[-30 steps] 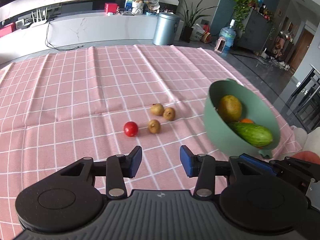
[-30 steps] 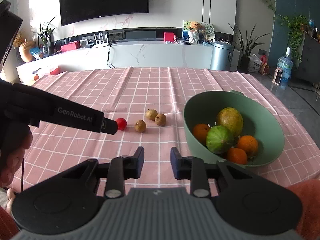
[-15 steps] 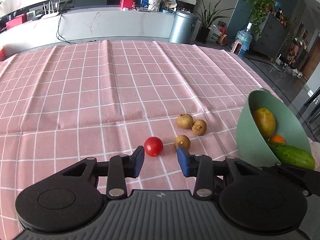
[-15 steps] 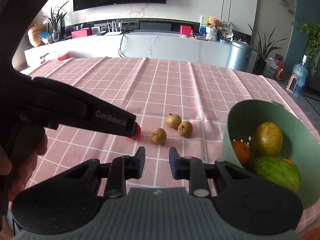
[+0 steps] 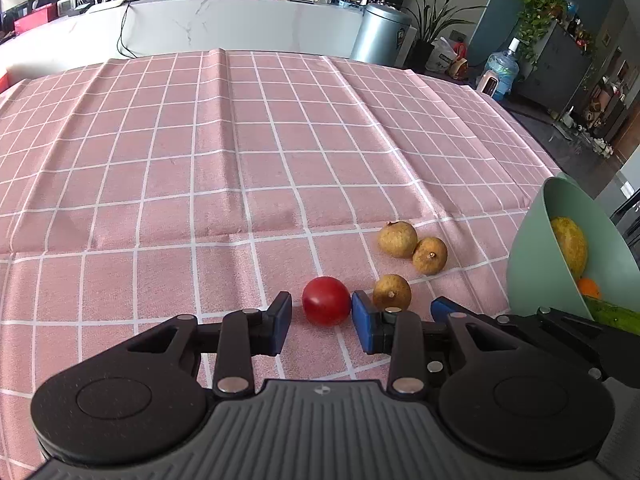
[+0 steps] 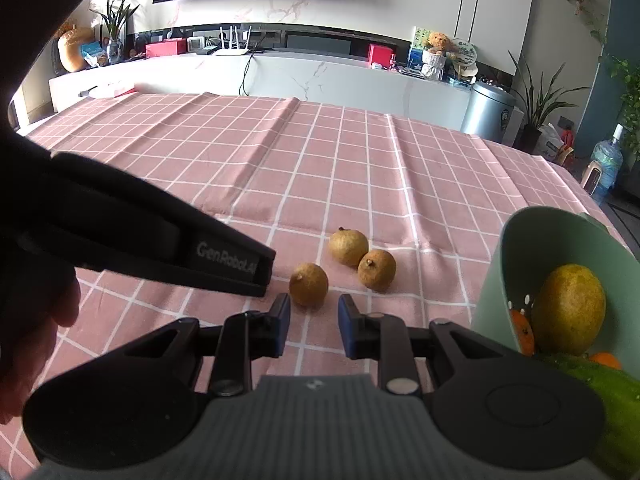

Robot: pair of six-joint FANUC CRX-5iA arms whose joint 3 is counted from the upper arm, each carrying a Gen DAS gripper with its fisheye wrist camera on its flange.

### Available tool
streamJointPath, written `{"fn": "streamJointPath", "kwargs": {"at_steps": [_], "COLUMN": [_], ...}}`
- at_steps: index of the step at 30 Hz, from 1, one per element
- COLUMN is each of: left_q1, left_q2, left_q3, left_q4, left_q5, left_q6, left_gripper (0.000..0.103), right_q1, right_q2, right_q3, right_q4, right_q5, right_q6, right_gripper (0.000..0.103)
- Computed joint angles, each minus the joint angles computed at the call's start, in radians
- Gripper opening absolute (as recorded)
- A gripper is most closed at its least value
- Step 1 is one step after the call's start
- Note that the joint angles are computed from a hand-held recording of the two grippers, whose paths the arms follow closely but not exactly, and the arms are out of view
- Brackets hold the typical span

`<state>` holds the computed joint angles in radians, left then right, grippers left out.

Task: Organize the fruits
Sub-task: 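Grasp the red cherry tomato with the left tool while the right grasps a small pear, then carry the tomato and small pear in both tools over the colander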

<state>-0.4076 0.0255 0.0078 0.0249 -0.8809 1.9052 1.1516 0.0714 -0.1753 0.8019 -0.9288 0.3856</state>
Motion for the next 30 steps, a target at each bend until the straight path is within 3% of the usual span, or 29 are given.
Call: {"fn": "streamJointPath", "kwargs": {"at_steps": [10, 21, 30], "left_q1": [0.01, 0.005, -0.011], "left_q2": [0.001, 0.002, 0.005], "left_q3": [-0.01, -0.005, 0.021], "left_q4": [0.04, 0.033, -0.007], "left_q5": [0.005, -0.001, -0.03], "left_q6": [-0.025, -0.04, -0.015], "left_gripper": [0.031, 0.031, 0.031], "right_q1": [-0.022, -0.042, -0.026], "right_q2": [0.023, 0.029, 0.003], "right_q3": [-0.02, -0.017, -0.057], "right_q4": [0.058, 0.038, 0.102], "right_q5": [0.054, 0.082, 0.084], "right_q6": [-0.012, -0.02, -0.054], "right_gripper": [0.021, 0.02, 0.02]}}
